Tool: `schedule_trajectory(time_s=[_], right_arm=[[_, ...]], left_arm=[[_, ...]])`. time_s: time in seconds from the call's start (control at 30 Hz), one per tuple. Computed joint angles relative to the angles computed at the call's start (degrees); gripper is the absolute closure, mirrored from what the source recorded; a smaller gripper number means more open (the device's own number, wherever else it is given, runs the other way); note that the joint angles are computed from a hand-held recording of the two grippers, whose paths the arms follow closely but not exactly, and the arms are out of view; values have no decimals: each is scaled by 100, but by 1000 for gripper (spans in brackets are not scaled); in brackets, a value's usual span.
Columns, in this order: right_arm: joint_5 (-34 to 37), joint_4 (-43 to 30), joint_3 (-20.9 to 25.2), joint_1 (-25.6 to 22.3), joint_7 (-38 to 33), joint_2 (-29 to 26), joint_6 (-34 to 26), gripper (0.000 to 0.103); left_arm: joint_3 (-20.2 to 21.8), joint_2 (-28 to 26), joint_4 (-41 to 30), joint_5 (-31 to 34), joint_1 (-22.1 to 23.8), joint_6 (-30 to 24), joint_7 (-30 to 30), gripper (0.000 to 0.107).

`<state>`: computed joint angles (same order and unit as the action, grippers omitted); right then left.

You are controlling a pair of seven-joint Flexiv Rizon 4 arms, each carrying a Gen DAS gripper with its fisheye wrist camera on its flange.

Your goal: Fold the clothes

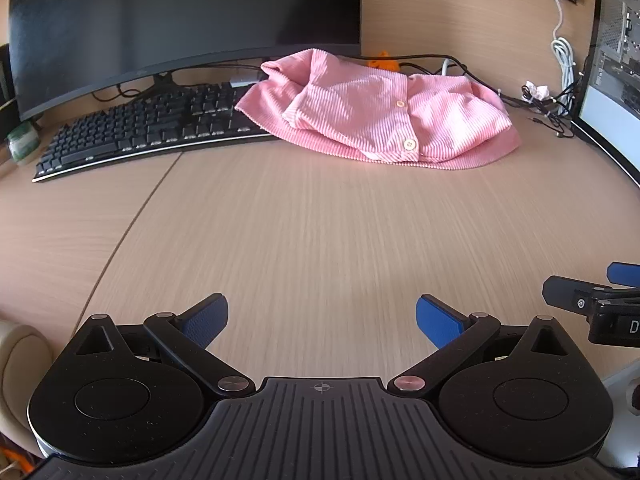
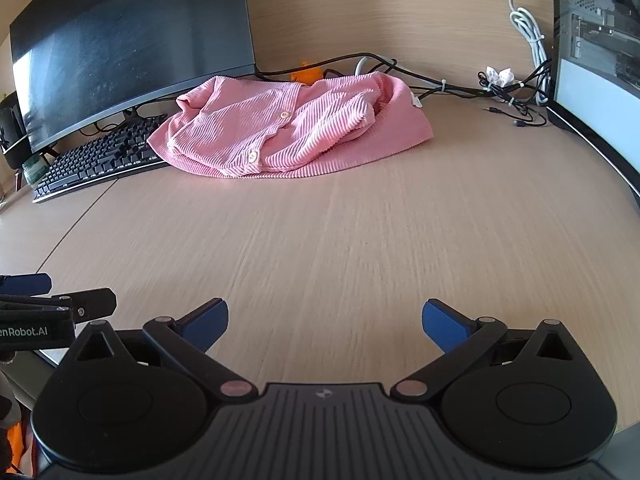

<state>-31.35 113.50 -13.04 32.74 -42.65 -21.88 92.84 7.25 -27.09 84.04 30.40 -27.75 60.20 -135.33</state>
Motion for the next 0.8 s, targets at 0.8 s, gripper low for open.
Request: schedule_trajectory(time_s=[0.8], right_arm=[[329,82,-121,120,-159,-71,169,0]], left_arm=[[-75,6,-8,-123,3,-137,38,4]])
